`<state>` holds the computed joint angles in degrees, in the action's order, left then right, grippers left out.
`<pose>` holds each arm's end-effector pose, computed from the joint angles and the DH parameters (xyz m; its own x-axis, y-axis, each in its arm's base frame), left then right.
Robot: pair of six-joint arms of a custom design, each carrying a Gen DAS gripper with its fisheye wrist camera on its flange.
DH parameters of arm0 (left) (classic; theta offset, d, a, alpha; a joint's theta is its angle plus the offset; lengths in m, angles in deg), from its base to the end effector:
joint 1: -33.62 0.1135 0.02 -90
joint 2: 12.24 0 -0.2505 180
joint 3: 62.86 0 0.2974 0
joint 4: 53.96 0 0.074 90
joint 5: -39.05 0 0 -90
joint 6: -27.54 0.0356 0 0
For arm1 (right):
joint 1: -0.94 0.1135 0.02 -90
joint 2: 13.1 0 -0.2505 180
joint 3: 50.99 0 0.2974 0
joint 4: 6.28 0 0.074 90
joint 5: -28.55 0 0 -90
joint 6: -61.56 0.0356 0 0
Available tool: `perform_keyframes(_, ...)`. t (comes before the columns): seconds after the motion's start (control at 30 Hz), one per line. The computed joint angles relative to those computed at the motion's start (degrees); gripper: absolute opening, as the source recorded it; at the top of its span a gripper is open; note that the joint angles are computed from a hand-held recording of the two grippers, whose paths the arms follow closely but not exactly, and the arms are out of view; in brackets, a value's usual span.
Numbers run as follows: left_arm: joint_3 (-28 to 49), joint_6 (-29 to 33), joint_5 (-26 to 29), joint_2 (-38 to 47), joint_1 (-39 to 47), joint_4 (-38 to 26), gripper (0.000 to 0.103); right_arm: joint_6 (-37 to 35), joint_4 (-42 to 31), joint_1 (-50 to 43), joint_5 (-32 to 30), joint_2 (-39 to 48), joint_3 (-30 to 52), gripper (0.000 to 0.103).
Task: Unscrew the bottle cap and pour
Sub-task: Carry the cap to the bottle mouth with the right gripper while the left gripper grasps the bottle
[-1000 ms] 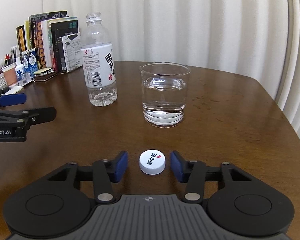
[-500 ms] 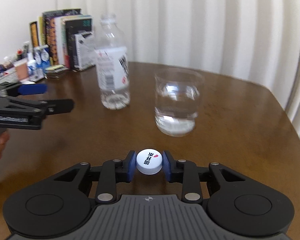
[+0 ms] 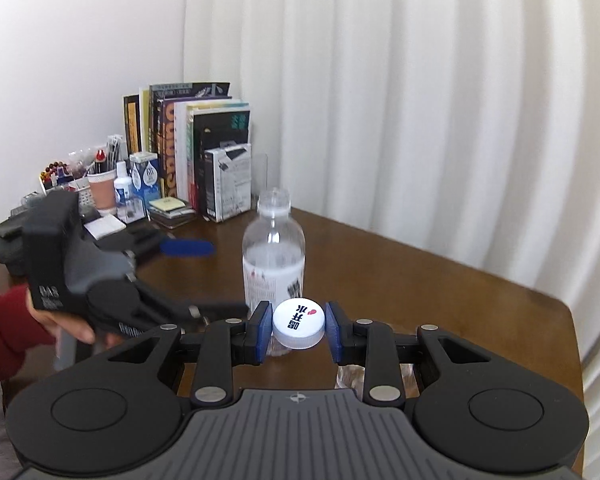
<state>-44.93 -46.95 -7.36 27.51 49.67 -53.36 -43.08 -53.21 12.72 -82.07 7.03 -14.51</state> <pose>0.1956 0.0307 0.1270 -0.2235 0.1372 -0.9650 0.4953 0.8687 0.0088 0.1566 0.0455 0.2288 -0.3585 -0.3164 -0.8783 -0.5979 0.8003 -0.0442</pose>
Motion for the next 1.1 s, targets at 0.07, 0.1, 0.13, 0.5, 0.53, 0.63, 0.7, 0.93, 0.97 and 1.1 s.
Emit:
perform_keyframes(0.07,0.9,0.0,-0.6,5.1,-1.8,4.9,0.103,-0.4,2.5,-0.3,-1.4,4.8,2.0,0.032)
perform_keyframes(0.1,1.0,-0.1,-1.1,6.6,-2.5,6.7,0.103,-0.4,3.6,-0.6,-2.1,6.8,2.8,0.032)
perform_keyframes(0.13,0.9,-0.3,-1.4,7.8,-3.2,8.8,0.103,-0.3,4.2,-0.8,-2.5,8.0,3.2,0.032)
perform_keyframes(0.5,3.5,-5.0,-3.5,22.9,-6.6,24.2,0.086,-1.0,10.4,-1.8,-5.4,18.0,6.4,0.032)
perform_keyframes(0.53,4.0,-5.3,-3.6,23.9,-6.6,24.5,0.084,-1.2,10.9,-1.6,-5.3,18.9,6.8,0.032)
perform_keyframes(0.63,5.3,-6.2,-4.3,27.1,-7.0,25.8,0.082,-1.5,11.8,-1.0,-5.4,21.1,8.1,0.032)
perform_keyframes(0.7,5.8,-6.4,-4.2,28.4,-6.8,26.3,0.076,-1.6,12.4,-0.5,-5.2,22.5,9.0,0.032)
perform_keyframes(0.93,7.3,-8.0,-2.4,32.5,-5.2,28.4,0.075,-1.7,13.2,1.5,-5.0,26.6,12.3,0.032)
perform_keyframes(0.97,7.5,-8.1,-2.4,33.0,-5.1,28.6,0.074,-1.7,13.3,1.7,-4.9,26.9,12.6,0.032)
perform_keyframes(1.1,7.7,-8.1,-2.0,33.8,-5.0,29.1,0.061,-1.5,13.6,2.9,-4.8,28.9,14.8,0.032)
